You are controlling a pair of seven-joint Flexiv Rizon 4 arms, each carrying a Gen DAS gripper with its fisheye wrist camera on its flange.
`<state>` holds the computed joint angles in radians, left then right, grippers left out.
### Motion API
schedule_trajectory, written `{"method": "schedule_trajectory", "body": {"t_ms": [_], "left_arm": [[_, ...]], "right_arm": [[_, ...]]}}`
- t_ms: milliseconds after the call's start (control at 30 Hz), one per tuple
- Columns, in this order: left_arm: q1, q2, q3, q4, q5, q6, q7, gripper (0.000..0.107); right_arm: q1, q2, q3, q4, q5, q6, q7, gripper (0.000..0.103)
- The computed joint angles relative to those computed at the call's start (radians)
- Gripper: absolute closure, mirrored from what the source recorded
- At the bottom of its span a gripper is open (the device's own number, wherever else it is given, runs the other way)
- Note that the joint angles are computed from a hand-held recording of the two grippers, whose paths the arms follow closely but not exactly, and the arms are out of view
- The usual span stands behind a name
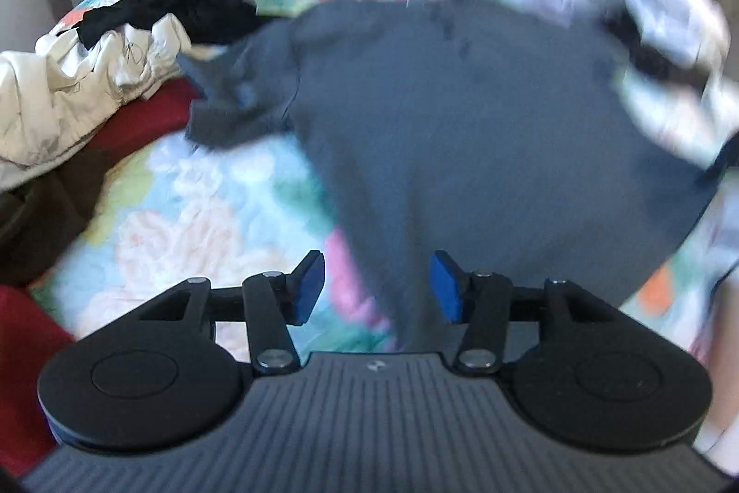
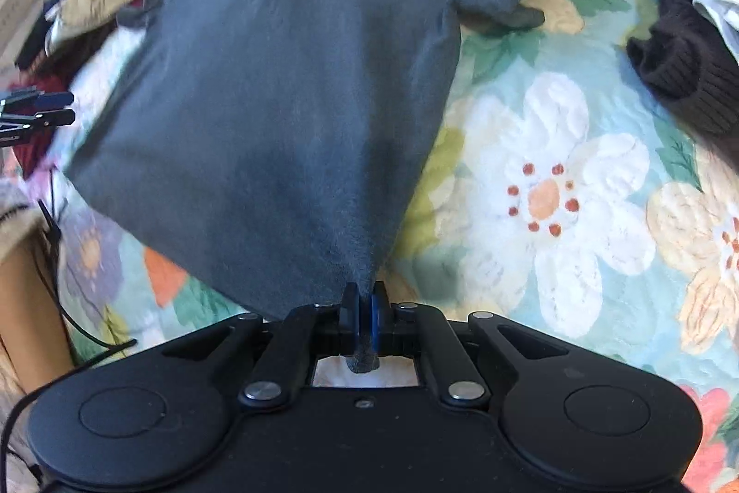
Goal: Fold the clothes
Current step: 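Grasp the hem with the left gripper while the right gripper grasps the hem, pulling taut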
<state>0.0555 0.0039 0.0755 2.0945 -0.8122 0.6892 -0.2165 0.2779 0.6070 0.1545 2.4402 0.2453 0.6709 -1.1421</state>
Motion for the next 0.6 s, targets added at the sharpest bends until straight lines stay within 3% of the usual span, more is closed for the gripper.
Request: {"method": "schedule_trajectory", "body": {"t_ms": [67,167,233,433,500,600], "left_arm": [[-0.022,0.005,-0.017,0.013,-0.071,0.001,0.007,0.056],[-0.060,-0.001,-0.045,0.006,-0.093,0.005,-0.021,0.052],[-0.094,-0.012,-0.068,0.010,-0.107,0.022,-0.031,0.052],[-0.171,0.002,-0.093,0.082,-0.109,0.005,-0.022,0.052],[-0.198,0.025,-0.094,0.131,-0.127,0.045,0.070,0.052],[-0.203,0.024,-0.083,0.149,-0.062,0.036,0.058,0.051]], "right_arm": [[-0.006,-0.011,0.019,0.003,-0.017,0.027,0.021,0.097],[-0.046,-0.018,0.055,0.010,-0.108,0.067,0.078,0.094],[-0.044,0.002,0.020,0.022,-0.095,0.112,0.065,0.094],[-0.032,-0.018,0.020,0.031,-0.068,0.158,0.141,0.090],[-0.033,-0.006,0.013,0.029,-0.065,0.132,0.153,0.069],[-0.040,0.003,-0.009,0.029,-0.037,0.121,0.178,0.056]]}}
